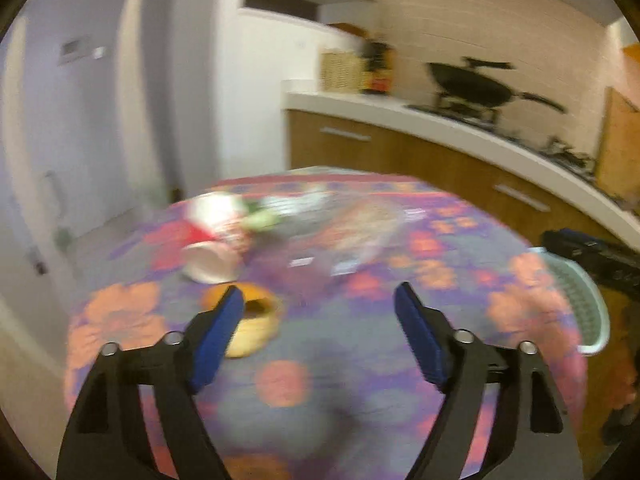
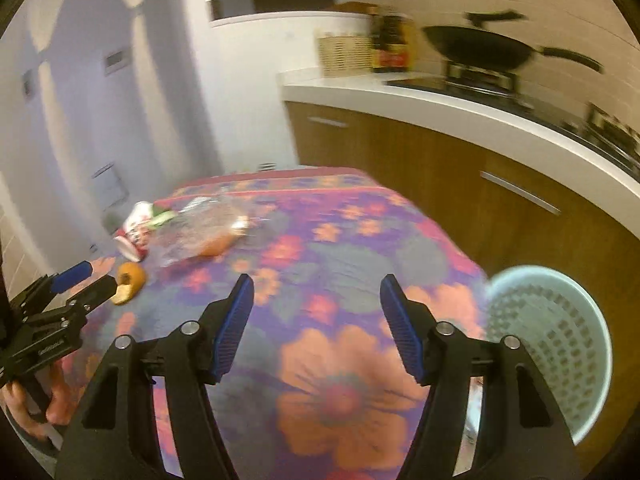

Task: Collect trash
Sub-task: 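Return to the table and grasp the orange peel with the left tool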

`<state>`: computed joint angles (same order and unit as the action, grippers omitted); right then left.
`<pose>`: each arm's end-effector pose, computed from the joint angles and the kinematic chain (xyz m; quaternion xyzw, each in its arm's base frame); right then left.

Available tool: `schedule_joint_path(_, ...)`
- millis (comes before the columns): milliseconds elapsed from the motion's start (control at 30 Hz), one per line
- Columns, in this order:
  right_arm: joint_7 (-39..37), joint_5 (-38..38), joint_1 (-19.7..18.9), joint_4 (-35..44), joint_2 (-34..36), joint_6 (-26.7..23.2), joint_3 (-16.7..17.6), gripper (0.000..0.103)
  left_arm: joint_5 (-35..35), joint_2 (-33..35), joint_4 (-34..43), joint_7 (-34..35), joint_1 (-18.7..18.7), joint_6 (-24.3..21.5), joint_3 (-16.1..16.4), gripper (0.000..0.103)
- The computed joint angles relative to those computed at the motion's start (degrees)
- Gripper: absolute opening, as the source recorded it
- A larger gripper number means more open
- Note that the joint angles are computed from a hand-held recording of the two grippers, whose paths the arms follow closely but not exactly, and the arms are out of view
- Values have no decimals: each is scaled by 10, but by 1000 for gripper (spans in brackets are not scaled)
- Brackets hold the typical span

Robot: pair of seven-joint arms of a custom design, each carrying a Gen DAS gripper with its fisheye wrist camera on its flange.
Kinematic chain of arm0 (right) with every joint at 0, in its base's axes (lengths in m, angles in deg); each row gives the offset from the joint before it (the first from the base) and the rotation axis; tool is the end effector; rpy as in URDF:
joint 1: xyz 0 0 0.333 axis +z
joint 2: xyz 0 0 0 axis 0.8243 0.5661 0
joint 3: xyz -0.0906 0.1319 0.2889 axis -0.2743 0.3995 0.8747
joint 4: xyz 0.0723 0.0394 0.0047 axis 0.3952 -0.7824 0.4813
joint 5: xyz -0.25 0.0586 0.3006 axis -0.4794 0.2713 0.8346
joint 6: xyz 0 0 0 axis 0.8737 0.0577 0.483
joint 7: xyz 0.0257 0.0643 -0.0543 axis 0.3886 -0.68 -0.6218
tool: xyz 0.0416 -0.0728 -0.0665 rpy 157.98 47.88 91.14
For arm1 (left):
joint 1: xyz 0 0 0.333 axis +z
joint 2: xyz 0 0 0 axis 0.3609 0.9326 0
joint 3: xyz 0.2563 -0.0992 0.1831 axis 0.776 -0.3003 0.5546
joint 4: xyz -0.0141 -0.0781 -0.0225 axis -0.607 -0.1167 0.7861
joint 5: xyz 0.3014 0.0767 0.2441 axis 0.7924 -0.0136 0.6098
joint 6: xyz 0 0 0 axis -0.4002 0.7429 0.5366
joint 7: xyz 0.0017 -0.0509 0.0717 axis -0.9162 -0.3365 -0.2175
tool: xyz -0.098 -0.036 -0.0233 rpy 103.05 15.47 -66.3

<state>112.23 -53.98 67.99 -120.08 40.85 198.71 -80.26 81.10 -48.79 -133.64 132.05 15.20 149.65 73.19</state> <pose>0.6451 0.1707 0.5390 -0.6768 0.5810 -0.2447 0.3800 0.6194 -0.0804 0.5064 -0.6228 0.6227 -0.3573 0.3110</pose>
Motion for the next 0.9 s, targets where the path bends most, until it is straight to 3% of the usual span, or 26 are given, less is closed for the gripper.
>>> schedule_joint_path(33, -13, 8, -3, 17, 11, -11, 10, 66, 37, 2, 9, -34, -14, -22, 26, 81)
schedule_joint_path(67, -29, 22, -8, 31, 20, -22, 22, 66, 34, 7, 16, -30, -15, -39, 32, 81)
schedule_joint_path(100, -51, 41, -15, 57, 36, -44, 38, 66, -10, 11, 18, 14, -1, -46, 18, 81)
schedule_joint_path(167, -71, 62, -14, 93, 57, -74, 49, 66, -94, 26, 33, 102, 68, -66, -57, 81)
schedule_joint_path(200, -82, 72, -13, 115, 70, -89, 54, 66, -134, 34, 43, 139, 87, -73, -78, 81)
schedule_joint_path(333, -78, 69, 7, 197, 120, -138, 41, 67, -266, 66, 78, 258, 135, -94, -135, 82)
schedule_joint_path(567, -53, 95, 5, 342, 212, -238, 36, 68, -286, 100, 121, 281, 96, -128, -101, 78)
schedule_joint_path(767, -39, 106, 5, 395, 250, -247, 38, 68, -320, 102, 121, 311, 104, -138, -111, 56)
schedule_joint_path(900, -16, 111, 6, 465, 295, -276, 38, 68, -374, 98, 113, 355, 127, -130, -139, 43)
